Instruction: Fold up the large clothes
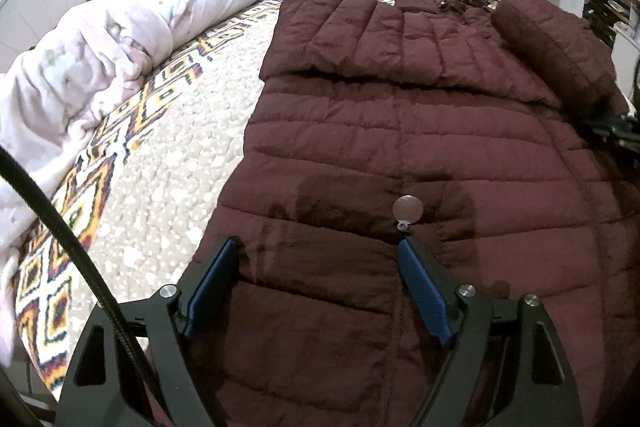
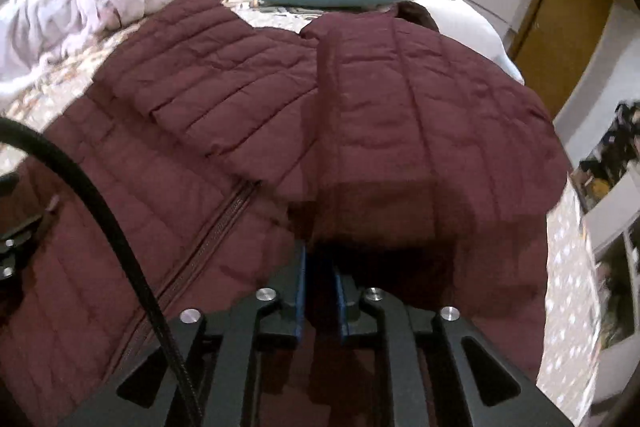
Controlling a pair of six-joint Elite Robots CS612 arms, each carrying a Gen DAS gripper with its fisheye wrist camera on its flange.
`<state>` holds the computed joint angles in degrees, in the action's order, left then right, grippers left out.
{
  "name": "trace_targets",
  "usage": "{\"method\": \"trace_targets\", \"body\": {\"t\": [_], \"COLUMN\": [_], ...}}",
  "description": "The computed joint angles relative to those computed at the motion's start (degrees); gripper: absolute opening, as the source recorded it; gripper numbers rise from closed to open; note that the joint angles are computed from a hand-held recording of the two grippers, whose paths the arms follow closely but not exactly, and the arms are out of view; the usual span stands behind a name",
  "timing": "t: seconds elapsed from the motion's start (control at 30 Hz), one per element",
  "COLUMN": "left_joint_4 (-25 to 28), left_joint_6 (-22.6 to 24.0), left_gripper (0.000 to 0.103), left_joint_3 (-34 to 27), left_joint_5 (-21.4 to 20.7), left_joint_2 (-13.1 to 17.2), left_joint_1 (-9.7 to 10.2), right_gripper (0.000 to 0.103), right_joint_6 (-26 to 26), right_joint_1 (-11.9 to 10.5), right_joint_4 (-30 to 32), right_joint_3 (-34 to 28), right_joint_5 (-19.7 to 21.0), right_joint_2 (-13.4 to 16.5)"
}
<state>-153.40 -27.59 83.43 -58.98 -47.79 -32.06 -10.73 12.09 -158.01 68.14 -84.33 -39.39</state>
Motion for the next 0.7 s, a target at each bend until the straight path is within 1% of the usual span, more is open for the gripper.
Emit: {"method": "trace_targets", "body": {"t": [0.03,0.07,0.1,0.2,0.23,0.27,0.3,0.37,0.4,0.43,0.47,0.5,0.53,0.6,0.67,0.7], "left_joint_4": [-0.1,-0.8,-2.1,-5.1,-4.9,-4.5,-3.7,-1.5,0.2,2.4,4.2,6.9,9.5,12.6,16.2,17.9], "left_joint_6": [0.7,1.3,2.4,7.1,8.7,10.6,13.1,15.9,17.2,18.8,19.6,20.6,22.0,23.8,25.1,25.9], "left_gripper": [0.078,0.078,0.078,0.078,0.078,0.078,0.078,0.078,0.078,0.078,0.078,0.078,0.078,0.078,0.078,0.078], "left_joint_3": [0.2,0.4,0.5,-1.0,-2.2,-3.9,-6.4,-10.7,-13.3,-17.1,-19.7,-23.2,-27.6,-34.2,-41.3,-44.7], "left_joint_5": [-0.1,-0.3,-0.4,0.1,-0.2,-0.8,-1.9,-3.3,-4.4,-6.3,-7.5,-8.1,-8.1,-7.7,-8.3,-8.3], "left_joint_2": [-0.5,-0.9,-1.4,-1.8,-1.5,-0.9,0.0,1.8,3.0,4.8,6.1,7.9,10.3,14.0,18.0,19.9], "left_joint_1": [-0.23,-0.46,-0.84,-2.40,-2.76,-3.16,-3.55,-4.04,-4.26,-4.42,-4.53,-4.71,-5.03,-5.52,-5.83,-6.00], "right_gripper": [0.027,0.030,0.032,0.032,0.032,0.032,0.032,0.032,0.033,0.033,0.033,0.034,0.034,0.034,0.034,0.034], "right_joint_6": [1.2,2.1,3.1,6.3,8.0,9.5,11.5,16.4,18.6,20.8,23.6,25.4,26.3,28.3,30.1,31.6], "right_joint_1": [-0.5,-1.0,-1.6,-2.9,-3.5,-3.6,-4.3,-5.5,-6.1,-6.7,-7.6,-8.2,-8.6,-9.5,-10.2,-10.7], "right_joint_4": [-0.1,0.3,-0.4,-3.6,-5.0,-6.1,-8.0,-11.5,-13.0,-14.5,-16.5,-17.7,-18.4,-19.3,-20.1,-20.9], "right_joint_3": [1.4,1.8,3.3,7.4,9.0,10.1,11.7,13.9,15.1,16.3,17.8,18.8,19.4,20.2,20.9,21.1], "right_joint_5": [2.1,4.0,5.7,8.2,9.3,9.5,9.9,10.2,10.4,10.8,11.7,12.4,12.9,14.3,15.7,17.3], "right_joint_2": [-1.0,-1.3,-2.1,-4.0,-4.8,-5.2,-5.9,-6.6,-7.0,-7.4,-7.7,-7.9,-8.0,-7.9,-7.8,-7.5]}}
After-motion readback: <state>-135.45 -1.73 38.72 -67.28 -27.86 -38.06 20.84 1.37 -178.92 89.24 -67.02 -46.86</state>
